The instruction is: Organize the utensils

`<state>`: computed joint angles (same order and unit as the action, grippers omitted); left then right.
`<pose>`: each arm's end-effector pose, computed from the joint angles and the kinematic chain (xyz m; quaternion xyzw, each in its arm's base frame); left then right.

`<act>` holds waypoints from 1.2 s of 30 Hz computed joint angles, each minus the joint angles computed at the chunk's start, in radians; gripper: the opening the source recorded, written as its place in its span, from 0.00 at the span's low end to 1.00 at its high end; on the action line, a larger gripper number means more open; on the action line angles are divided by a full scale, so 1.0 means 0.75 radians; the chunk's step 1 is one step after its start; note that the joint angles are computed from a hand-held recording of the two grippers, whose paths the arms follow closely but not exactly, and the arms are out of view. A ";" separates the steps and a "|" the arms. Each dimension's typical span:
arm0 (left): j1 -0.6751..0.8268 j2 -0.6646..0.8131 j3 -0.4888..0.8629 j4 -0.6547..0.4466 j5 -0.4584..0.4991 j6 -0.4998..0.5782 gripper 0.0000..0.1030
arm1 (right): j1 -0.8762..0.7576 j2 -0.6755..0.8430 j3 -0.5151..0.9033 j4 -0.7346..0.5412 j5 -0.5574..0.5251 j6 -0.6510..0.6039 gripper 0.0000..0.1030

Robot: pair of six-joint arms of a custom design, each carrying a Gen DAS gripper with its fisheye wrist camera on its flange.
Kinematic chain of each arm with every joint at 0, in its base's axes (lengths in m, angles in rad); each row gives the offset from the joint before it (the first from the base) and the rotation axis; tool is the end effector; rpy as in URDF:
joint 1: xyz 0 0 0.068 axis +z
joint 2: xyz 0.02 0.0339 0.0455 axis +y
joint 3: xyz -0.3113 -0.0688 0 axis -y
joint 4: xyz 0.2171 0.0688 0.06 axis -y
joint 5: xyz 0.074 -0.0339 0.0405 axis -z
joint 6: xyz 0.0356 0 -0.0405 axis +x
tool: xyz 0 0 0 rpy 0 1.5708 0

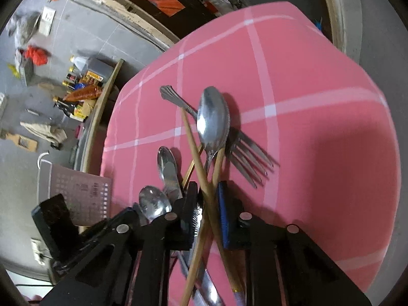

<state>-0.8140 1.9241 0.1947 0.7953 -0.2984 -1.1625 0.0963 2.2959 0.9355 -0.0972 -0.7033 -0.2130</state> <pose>0.1565 -0.1505 0.0949 -0.2087 0.9169 -0.1808 0.2882 0.3381 0.0558 0.0462 -0.1636 0.9231 0.3402 0.0731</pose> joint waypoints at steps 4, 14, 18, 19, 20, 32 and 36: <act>-0.015 -0.062 0.026 -0.100 0.042 -0.007 0.03 | -0.030 0.010 -0.024 -0.026 -0.055 0.017 0.09; -0.181 -0.318 0.125 -0.499 -0.061 -0.070 0.02 | -0.192 -0.147 -0.293 0.058 -0.083 -0.037 0.07; -0.316 -0.424 0.176 -0.711 -0.205 -0.142 0.02 | -0.269 -0.229 -0.411 0.165 -0.077 -0.062 0.07; -0.354 -0.453 0.197 -0.774 -0.252 -0.163 0.02 | -0.300 -0.259 -0.445 0.197 -0.081 -0.082 0.07; -0.388 -0.485 0.221 -0.842 -0.300 -0.181 0.02 | -0.313 -0.297 -0.491 0.250 -0.078 -0.084 0.06; -0.594 -0.753 0.327 -1.284 -0.545 -0.345 0.02 | -0.426 -0.538 -0.603 0.241 -0.252 -0.110 0.06; -0.673 -0.834 0.375 -1.474 -0.624 -0.417 0.02 | -0.357 -0.557 -0.650 0.342 -0.161 -0.036 0.06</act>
<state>-1.3184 1.2987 0.4761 -0.3099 -0.7666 -1.4753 -0.1716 1.8783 0.4481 0.1592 -0.8244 -0.2399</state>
